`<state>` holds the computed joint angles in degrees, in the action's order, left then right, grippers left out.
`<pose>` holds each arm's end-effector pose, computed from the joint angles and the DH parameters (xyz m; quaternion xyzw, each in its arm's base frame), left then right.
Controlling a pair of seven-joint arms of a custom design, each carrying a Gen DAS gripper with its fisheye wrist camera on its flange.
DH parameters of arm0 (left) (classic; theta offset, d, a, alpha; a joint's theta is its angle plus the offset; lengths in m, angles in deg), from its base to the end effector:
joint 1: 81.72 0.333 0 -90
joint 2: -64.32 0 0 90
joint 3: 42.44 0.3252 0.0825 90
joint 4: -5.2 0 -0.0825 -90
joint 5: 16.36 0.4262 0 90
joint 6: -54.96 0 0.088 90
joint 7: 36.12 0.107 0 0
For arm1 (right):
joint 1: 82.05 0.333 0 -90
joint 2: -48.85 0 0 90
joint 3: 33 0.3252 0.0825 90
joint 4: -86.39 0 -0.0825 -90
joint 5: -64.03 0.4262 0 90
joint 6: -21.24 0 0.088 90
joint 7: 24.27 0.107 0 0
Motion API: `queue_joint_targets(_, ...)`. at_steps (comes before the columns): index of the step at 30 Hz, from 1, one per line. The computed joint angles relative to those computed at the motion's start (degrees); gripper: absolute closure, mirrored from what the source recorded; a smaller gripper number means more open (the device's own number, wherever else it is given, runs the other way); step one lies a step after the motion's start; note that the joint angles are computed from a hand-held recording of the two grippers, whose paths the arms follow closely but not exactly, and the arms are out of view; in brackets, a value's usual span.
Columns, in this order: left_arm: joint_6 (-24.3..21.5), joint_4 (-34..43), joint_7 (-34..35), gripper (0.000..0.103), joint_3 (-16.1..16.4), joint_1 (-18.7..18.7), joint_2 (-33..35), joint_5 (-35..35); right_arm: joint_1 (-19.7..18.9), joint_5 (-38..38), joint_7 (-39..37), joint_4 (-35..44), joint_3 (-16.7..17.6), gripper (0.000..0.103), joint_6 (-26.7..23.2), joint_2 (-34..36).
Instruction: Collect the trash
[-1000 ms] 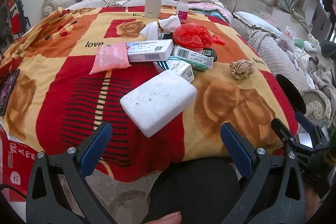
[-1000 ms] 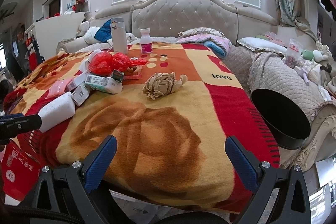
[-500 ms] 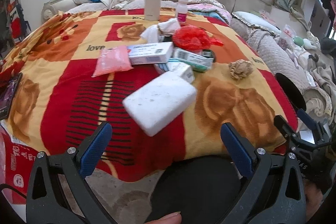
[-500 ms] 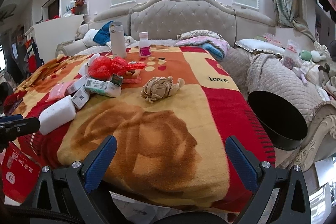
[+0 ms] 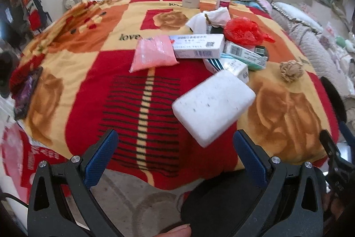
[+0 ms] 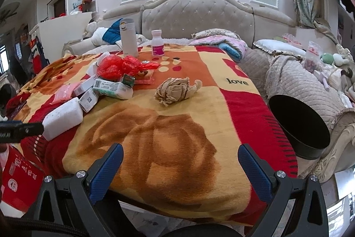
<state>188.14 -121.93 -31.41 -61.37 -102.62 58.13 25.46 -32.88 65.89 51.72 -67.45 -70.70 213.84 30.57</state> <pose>0.4411 -0.3556 0.4319 -0.7731 0.5508 -0.1792 0.2585 0.4688 0.0893 0.4046 -0.7265 0.5152 -0.2552 0.3763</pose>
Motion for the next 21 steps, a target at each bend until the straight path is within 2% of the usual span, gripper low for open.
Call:
queue_joint_targets(2,-1.87,0.94,-0.52,0.000,-0.31,-0.07,0.34,1.13,0.41,-0.21,-0.09,-0.01,-0.63,0.001,-0.39,-0.55)
queue_joint_targets(3,-2.07,1.03,-0.61,0.000,-0.29,-0.11,0.29,1.39,1.63,-0.26,-0.25,0.18,-2.03,0.001,-0.81,-1.04)
queue_joint_targets(6,-2.65,1.60,-0.39,0.000,-0.32,-0.33,0.44,1.72,7.88,0.58,-1.93,1.56,-8.47,0.001,-1.05,-2.24)
queue_joint_targets(8,-2.61,1.73,-0.08,0.000,-0.25,-0.44,0.53,1.59,12.80,1.13,-2.92,3.60,-13.12,0.001,0.74,-1.28)
queue_joint_targets(10,-2.67,1.84,0.21,0.000,-0.21,-0.55,0.63,1.46,14.92,0.78,-2.28,5.71,-15.03,0.001,1.93,1.57)
queue_joint_targets(13,-2.72,2.05,0.41,0.000,-0.16,-0.64,0.82,1.21,19.19,-1.76,0.86,7.59,-19.77,0.001,2.14,4.72)
queue_joint_targets(14,-2.55,1.96,0.39,0.000,-0.10,-0.63,0.77,1.16,19.36,-2.41,1.66,7.83,-20.17,0.001,1.55,5.20)
queue_joint_targets(15,-2.43,1.90,0.36,0.000,-0.07,-0.63,0.76,1.16,19.37,-2.95,2.50,7.90,-20.28,0.001,1.15,5.63)
queue_joint_targets(17,-2.28,1.75,0.57,0.000,0.04,-0.57,0.80,0.98,16.61,-3.43,3.19,7.27,-17.55,0.001,2.66,6.14)
queue_joint_targets(18,-2.00,1.54,1.06,0.000,0.17,-0.51,0.70,0.75,14.44,-3.33,3.18,6.97,-15.25,0.001,3.53,6.71)
queue_joint_targets(21,0.74,-1.15,2.41,0.000,0.70,0.20,-1.51,1.86,5.53,-0.57,-0.08,6.26,-4.73,0.001,5.01,8.47)
